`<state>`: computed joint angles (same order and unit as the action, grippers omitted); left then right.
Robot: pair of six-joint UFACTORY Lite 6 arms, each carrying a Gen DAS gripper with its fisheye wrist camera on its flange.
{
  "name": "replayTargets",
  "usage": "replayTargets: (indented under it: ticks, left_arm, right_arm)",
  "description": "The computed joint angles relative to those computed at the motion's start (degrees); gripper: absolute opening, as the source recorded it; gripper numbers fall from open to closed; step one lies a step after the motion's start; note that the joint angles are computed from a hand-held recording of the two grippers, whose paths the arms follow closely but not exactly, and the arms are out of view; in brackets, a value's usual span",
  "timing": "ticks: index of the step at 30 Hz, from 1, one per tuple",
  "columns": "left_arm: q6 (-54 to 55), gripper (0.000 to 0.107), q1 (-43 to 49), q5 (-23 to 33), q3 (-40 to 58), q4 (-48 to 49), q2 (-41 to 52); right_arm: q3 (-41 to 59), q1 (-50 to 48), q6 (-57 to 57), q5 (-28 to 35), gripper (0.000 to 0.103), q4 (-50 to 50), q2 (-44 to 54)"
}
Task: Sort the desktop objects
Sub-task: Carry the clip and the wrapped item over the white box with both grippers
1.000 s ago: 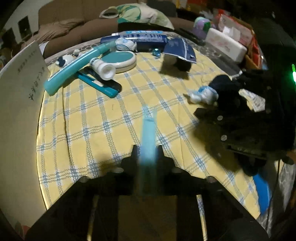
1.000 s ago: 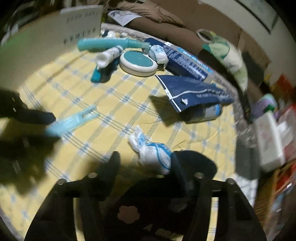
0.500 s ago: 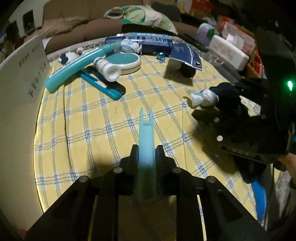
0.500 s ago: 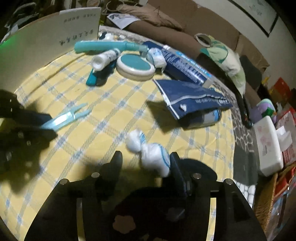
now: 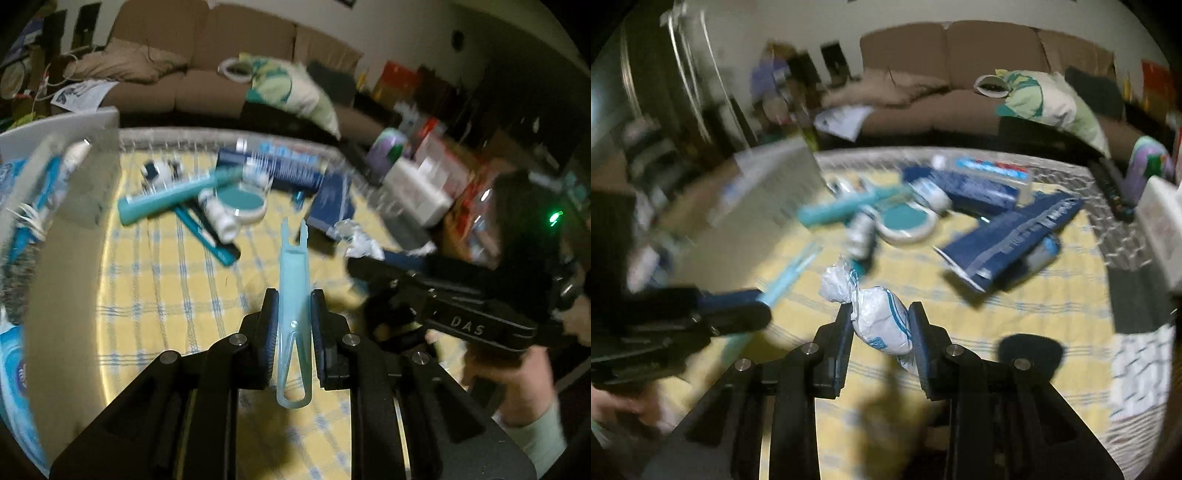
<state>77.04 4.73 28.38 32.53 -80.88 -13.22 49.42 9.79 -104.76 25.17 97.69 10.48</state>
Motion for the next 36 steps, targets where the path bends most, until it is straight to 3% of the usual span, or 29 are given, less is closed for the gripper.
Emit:
replayTargets:
  ticks: [5, 9, 13, 17, 27, 32, 36]
  left_arm:
    - [-11.07, 0.016, 14.40, 13.49, 2.93, 15.21, -8.50]
    - [-9.40, 0.016, 29.60, 23.12, 8.02, 23.92, -8.97]
    - [-3.10, 0.016, 44.72, 30.33, 15.05, 28.39, -2.27]
    - [1.54, 0.016, 52.64, 31.05, 17.93, 32.09, 5.02]
    - [5.34, 0.016, 49.36, 17.06, 10.27, 33.41, 9.19]
    - [5.07, 0.016, 49.97, 18.47, 13.95, 32.23, 11.33]
    - [1.87, 0.016, 49.24, 19.48, 21.92, 32.88, 15.11]
  right_arm:
    - [-1.06, 3.68, 13.21, 5.71, 0.030, -5.22, -8.16]
    - [-0.19, 11.80, 20.20, 5.13, 0.030, -6.49, -11.83]
    - [6.29, 22.10, 28.87, -0.48, 0.030, -12.17, -8.98]
    - [15.16, 31.29, 38.77, -4.23, 0.030, -19.57, -2.32]
    - [34.18, 41.63, 61.29, -6.29, 0.030, -36.33, 18.25]
    - [38.11, 41.45, 67.18, -6.63, 0.030, -42.97, 21.65]
    - [44.78, 39.67, 78.34, -5.19, 0.030, -55.57, 24.19]
